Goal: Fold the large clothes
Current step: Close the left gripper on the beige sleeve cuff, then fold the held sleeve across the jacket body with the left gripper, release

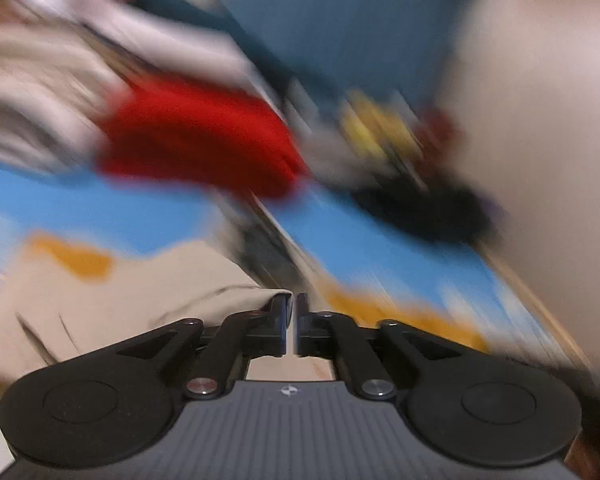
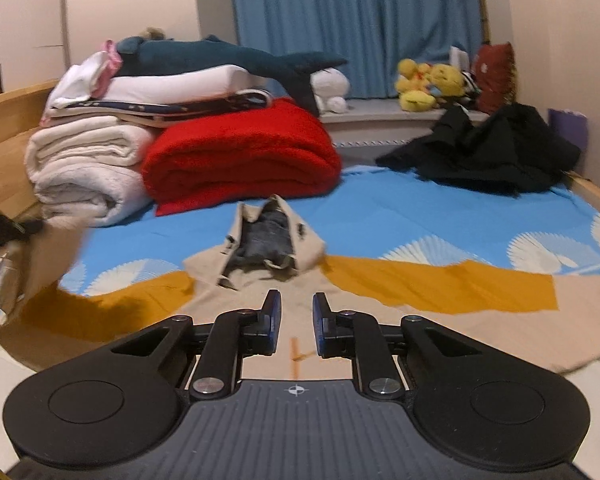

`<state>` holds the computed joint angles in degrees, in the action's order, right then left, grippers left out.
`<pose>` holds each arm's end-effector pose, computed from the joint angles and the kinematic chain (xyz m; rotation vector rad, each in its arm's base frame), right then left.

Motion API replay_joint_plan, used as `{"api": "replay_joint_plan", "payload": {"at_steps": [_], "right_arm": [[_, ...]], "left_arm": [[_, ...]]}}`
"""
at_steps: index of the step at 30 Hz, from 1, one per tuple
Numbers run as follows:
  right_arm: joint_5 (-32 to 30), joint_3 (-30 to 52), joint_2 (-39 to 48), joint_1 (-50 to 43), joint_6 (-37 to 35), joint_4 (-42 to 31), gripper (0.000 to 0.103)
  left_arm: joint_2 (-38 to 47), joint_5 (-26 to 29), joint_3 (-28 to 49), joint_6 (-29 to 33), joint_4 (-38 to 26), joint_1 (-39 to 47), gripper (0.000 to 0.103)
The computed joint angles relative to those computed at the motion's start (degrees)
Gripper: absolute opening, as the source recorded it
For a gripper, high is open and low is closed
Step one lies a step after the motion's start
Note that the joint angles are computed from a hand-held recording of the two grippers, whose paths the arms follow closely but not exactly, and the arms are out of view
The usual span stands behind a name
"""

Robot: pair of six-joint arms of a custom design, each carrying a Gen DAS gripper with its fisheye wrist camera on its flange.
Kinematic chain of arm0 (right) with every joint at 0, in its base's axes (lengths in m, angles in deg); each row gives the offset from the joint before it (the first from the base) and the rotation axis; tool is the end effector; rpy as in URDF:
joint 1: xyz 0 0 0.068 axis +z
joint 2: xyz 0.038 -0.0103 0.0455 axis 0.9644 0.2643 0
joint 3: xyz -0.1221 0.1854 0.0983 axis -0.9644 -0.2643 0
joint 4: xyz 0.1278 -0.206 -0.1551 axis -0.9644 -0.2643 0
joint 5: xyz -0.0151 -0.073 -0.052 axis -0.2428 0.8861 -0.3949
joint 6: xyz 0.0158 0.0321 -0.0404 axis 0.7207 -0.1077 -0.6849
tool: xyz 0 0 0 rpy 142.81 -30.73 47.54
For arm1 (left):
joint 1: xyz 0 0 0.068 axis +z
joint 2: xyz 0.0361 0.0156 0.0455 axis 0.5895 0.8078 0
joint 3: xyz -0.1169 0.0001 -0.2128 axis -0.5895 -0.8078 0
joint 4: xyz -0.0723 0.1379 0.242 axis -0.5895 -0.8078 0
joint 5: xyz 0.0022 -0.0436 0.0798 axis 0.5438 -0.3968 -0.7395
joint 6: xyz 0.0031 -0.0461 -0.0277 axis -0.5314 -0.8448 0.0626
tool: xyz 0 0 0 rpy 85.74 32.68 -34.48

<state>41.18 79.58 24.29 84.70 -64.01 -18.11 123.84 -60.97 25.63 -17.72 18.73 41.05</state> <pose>0.2197 0.0393 0.3386 0.0537 2.0965 0.2585 0.2406 0.0063 0.3498 0.0824 2.1882 -0.4355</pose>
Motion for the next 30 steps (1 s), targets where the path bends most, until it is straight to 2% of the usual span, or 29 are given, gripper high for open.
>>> {"api": "replay_joint_plan", "payload": {"at_steps": [1, 3, 5, 8, 10, 13, 14, 15, 16, 17, 18, 22, 24, 25, 26, 29, 30], "right_arm": [[-0.6, 0.4, 0.3, -1.1, -0.1, -0.5, 0.018], [-2.2, 0.9, 0.8, -3.8, -0.6, -1.2, 0.018], [-4.1, 1.8, 1.7, -6.7, -0.4, -1.5, 0.018], [-6.2, 3.4, 3.0, -9.6, 1.2, -1.7, 0.019], [-6.8, 3.8, 3.3, -10.2, 1.8, -1.2, 0.019], [-7.6, 2.6, 2.4, -9.6, 2.0, 0.3, 0.018], [-8.2, 1.8, 1.8, -9.3, 1.7, 0.9, 0.017], [-8.4, 1.2, 1.4, -8.6, 1.2, 1.3, 0.017], [-8.4, 0.7, 1.0, -7.8, 0.5, 1.6, 0.015], [-8.3, 0.0, 0.6, -6.7, -0.6, 2.0, 0.015], [-7.9, -0.9, 0.3, -5.2, -1.8, 2.3, 0.015], [-9.0, -3.1, 1.1, 0.4, -4.5, 2.8, 0.015], [-9.5, -3.5, 2.7, 3.6, -5.8, 3.2, 0.015], [-9.5, -3.5, 3.4, 5.0, -6.3, 3.3, 0.019], [-8.8, -3.4, 4.4, 7.1, -6.8, 3.2, 0.028], [-7.6, -3.4, 7.9, 11.9, -7.0, 4.2, 0.039], [-7.0, -3.2, 9.3, 13.6, -7.2, 4.2, 0.040]], "left_arm": [[1.5, -0.7, 0.9, 0.3, -3.3, -3.0, 0.014], [0.8, -5.7, 1.1, -2.2, -4.7, -5.8, 0.018], [1.9, -6.4, 4.5, -6.7, -7.6, -2.8, 0.025], [5.2, -8.8, 11.3, -11.0, -11.7, 2.8, 0.025], [7.1, -12.4, 13.8, -10.3, -11.7, 4.3, 0.026], [5.0, -14.7, 7.5, -6.0, -6.5, 6.0, 0.029], [6.0, -15.2, 6.7, -5.1, -8.6, 6.9, 0.029], [9.4, -15.0, 8.4, -6.1, -11.7, 7.1, 0.029], [11.4, -12.1, 9.3, -7.0, -13.3, 8.4, 0.029], [13.2, -8.6, 10.1, -7.5, -13.3, 9.8, 0.029], [14.4, -8.0, 10.9, -7.3, -12.2, 9.9, 0.029], [14.4, -15.6, 10.7, -3.8, -7.1, 8.7, 0.029], [15.9, -15.1, 11.7, -4.4, -7.3, 10.4, 0.029], [17.4, -14.6, 12.7, -5.1, -7.6, 11.1, 0.029], [16.3, -13.9, 11.7, -5.0, -8.0, 12.3, 0.029], [17.6, -14.0, 12.7, -6.4, -7.6, 12.8, 0.029], [17.9, -13.6, 13.1, -6.4, -7.7, 13.3, 0.029]]}}
